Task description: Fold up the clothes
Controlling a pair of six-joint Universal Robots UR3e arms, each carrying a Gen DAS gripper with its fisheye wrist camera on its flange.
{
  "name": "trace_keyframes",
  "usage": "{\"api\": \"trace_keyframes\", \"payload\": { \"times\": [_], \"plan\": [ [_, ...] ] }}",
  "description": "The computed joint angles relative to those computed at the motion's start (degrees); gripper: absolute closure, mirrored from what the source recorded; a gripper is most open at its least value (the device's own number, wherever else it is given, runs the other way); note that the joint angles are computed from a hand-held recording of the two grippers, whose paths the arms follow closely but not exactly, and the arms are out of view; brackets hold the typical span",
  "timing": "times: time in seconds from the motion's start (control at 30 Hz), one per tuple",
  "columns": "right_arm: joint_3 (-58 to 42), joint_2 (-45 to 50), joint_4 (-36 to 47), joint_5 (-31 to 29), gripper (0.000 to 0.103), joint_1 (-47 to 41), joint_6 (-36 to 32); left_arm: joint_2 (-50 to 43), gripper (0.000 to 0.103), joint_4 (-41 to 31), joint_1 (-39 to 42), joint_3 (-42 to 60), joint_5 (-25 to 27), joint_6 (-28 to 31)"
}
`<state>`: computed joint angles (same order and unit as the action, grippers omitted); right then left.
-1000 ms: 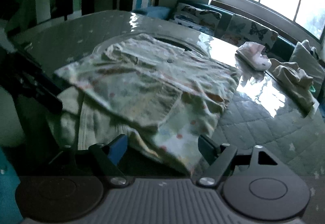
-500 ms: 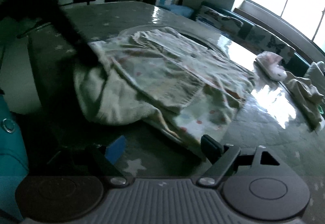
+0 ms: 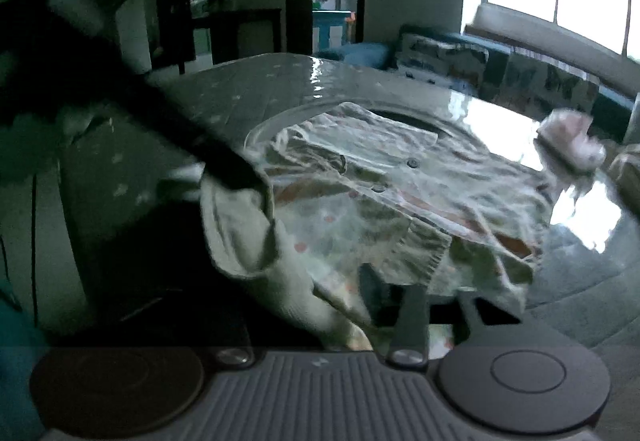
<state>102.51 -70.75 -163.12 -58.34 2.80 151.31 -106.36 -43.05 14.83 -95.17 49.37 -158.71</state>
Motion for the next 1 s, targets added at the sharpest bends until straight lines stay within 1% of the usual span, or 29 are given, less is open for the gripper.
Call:
{"api": "trace_keyframes", "payload": {
  "times": [0.03,0.13,0.17,0.2,0.37,0.43,0.53,0.57,0.6,0.63,0.67,0.7,0.73,0.77,0.8,0.9,1.0],
  "plan": [
    [-1.7,0.6,2.1,0.7,0.075,-0.3,1.0,1.3,0.06,1.5,0.7,-2.1,0.0,1.1],
    [-6.4,2.1,7.2,3.6,0.081,-1.8,4.3,4.7,0.04,6.4,2.6,-7.7,0.4,3.9],
    [-7.2,2.3,7.9,4.2,0.082,-2.2,5.1,5.7,0.036,8.2,3.1,-9.5,0.8,4.8],
    [-7.9,2.6,8.0,4.3,0.083,-2.3,5.7,6.4,0.029,10.0,3.2,-11.0,1.6,5.3],
    [-10.8,3.8,8.4,4.9,0.084,-2.6,8.2,6.6,0.028,21.5,1.1,-16.7,6.9,10.1],
    [-10.7,3.6,8.0,4.8,0.085,-2.5,8.2,5.3,0.028,26.4,-0.5,-17.7,9.1,11.7],
    [-11.1,4.0,7.6,4.4,0.086,-2.0,8.8,1.9,0.028,34.1,-2.3,-18.8,11.4,15.7],
    [-10.7,4.0,7.1,4.4,0.086,-2.1,9.1,0.5,0.03,36.1,-3.0,-18.8,12.5,17.1],
    [-10.3,4.0,6.7,4.5,0.086,-2.2,9.5,-0.6,0.037,37.5,-3.3,-18.7,13.2,18.1],
    [-10.0,4.0,6.2,4.5,0.087,-2.2,9.8,-1.4,0.049,38.5,-3.4,-18.8,13.4,19.3],
    [-9.3,3.9,5.5,4.6,0.087,-2.3,10.0,-2.3,0.054,39.3,-3.4,-18.9,13.5,20.6],
    [-8.7,3.7,4.9,4.8,0.088,-2.3,10.2,-2.9,0.064,40.2,-3.2,-19.2,13.4,21.4],
    [-8.0,3.6,4.2,5.2,0.089,-2.4,10.6,-3.5,0.072,41.0,-3.1,-19.5,13.3,22.1],
    [-7.2,3.4,3.4,5.3,0.091,-2.4,10.9,-3.4,0.076,41.5,-2.8,-20.1,12.8,22.4],
    [-6.2,3.1,2.3,5.4,0.092,-2.4,11.2,-3.3,0.082,42.0,-2.5,-20.8,12.3,22.7],
    [-2.7,1.2,0.1,6.5,0.095,-2.8,11.4,-2.8,0.088,43.1,-1.8,-22.7,11.1,23.0],
    [0.8,-1.4,-1.2,8.0,0.097,-3.7,10.8,-0.3,0.09,41.7,-0.8,-24.4,9.5,22.7]
  ]
}}
